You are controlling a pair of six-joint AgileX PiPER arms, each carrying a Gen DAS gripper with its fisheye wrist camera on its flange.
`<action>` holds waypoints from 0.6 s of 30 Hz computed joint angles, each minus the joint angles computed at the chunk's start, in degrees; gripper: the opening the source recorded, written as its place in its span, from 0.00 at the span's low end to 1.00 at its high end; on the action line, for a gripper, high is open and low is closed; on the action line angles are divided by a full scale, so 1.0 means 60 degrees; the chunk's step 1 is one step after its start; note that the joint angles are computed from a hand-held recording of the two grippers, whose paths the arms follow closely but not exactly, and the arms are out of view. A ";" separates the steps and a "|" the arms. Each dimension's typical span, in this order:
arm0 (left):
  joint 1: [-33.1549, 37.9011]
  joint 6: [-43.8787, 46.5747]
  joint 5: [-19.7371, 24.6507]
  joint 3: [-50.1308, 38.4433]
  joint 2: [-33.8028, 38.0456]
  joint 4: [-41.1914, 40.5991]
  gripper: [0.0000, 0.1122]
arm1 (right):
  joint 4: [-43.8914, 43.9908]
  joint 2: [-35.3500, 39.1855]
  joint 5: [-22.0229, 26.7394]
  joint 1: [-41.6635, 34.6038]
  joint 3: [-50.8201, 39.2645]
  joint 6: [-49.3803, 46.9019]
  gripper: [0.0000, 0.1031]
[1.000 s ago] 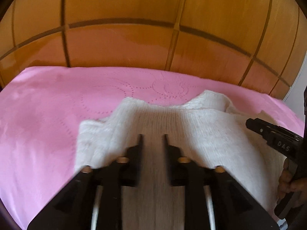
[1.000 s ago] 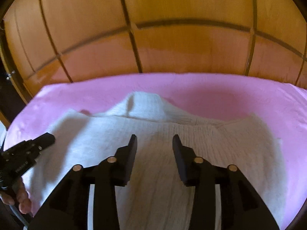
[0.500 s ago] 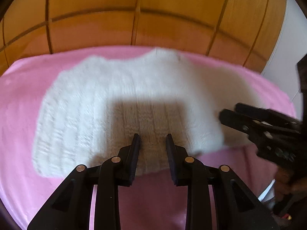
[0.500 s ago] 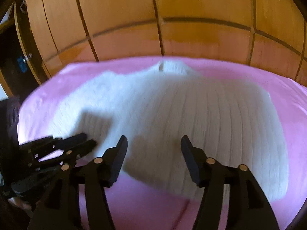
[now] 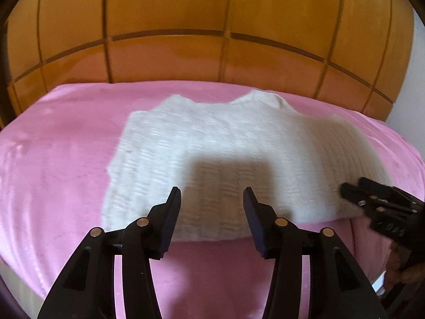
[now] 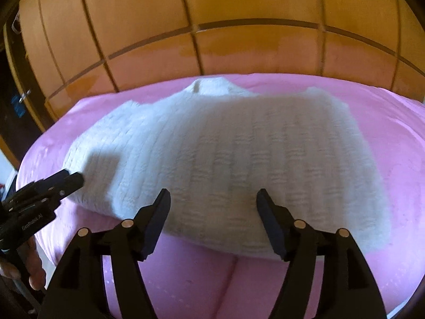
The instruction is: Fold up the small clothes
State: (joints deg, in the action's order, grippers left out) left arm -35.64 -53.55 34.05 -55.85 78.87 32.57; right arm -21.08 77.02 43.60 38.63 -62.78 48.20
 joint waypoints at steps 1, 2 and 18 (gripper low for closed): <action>0.0037 -0.0039 0.0027 0.0048 -0.0098 0.0043 0.43 | -0.0044 -0.0146 0.0088 -0.0101 0.0061 0.0074 0.65; 0.0069 -0.0030 0.0035 0.0091 -0.0169 0.0030 0.43 | -0.0037 -0.0227 0.0146 -0.0187 0.0081 0.0074 0.66; 0.1318 0.0245 -0.0074 0.0693 -0.0520 -0.0267 0.55 | 0.1003 -0.0557 0.0211 -0.2022 0.0702 -0.0399 0.71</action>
